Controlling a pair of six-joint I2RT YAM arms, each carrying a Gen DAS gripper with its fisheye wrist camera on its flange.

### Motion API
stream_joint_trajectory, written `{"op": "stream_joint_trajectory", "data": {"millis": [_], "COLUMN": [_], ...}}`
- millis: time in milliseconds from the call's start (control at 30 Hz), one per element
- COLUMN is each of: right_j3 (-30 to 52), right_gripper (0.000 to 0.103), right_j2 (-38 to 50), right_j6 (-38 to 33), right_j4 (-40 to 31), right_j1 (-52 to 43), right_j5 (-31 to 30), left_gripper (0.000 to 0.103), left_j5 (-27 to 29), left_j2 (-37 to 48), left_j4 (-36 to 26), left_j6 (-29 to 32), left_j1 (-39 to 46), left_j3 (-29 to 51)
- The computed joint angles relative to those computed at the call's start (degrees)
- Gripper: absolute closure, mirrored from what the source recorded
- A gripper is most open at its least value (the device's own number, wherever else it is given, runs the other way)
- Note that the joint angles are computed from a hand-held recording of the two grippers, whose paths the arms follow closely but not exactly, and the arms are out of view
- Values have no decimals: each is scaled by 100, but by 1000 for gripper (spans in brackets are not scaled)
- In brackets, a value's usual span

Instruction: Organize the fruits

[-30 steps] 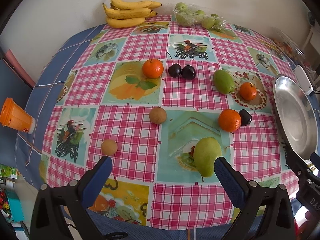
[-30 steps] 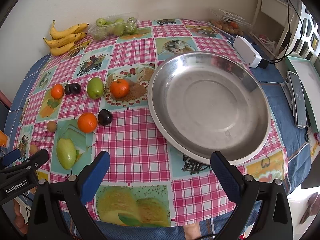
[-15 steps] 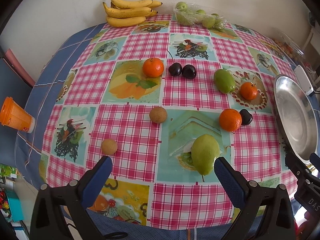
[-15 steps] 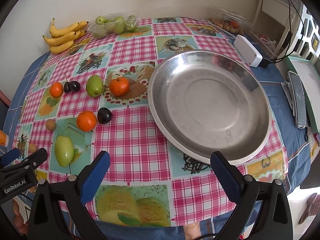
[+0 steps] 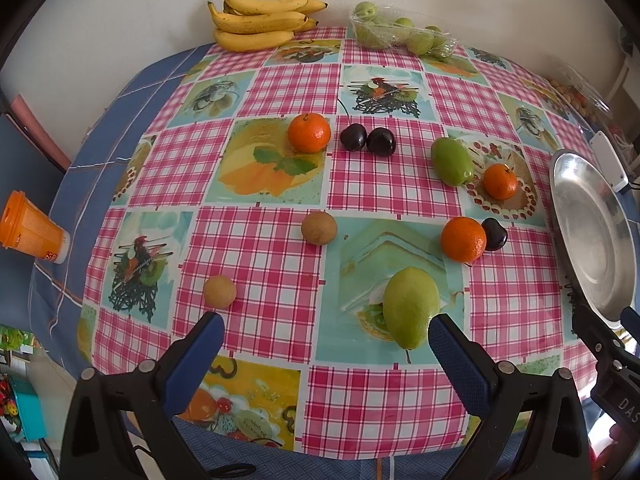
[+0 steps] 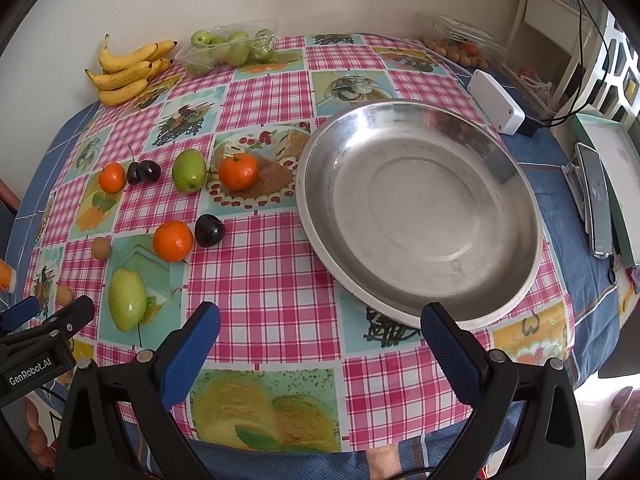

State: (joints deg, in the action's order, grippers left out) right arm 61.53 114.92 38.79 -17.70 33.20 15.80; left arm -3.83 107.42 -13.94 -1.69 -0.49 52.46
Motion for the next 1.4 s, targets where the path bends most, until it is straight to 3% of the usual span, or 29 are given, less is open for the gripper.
{"op": "stream_joint_trajectory", "data": {"millis": [533,1400], "right_j3": [280,296], "right_gripper": [3,3], "right_j2": [112,159], "right_j6": [-27,-19], "right_j4": [-356,-298], "right_j1": [35,-3], "right_j5": [-49,-228], "left_gripper": [0,0], "left_j5": [21,33], "left_j2": [-4,-11], "left_j4": [-69,-38], "left_j6": [-5,-46], "left_j1": [33,50], "left_j3": [48,36]}}
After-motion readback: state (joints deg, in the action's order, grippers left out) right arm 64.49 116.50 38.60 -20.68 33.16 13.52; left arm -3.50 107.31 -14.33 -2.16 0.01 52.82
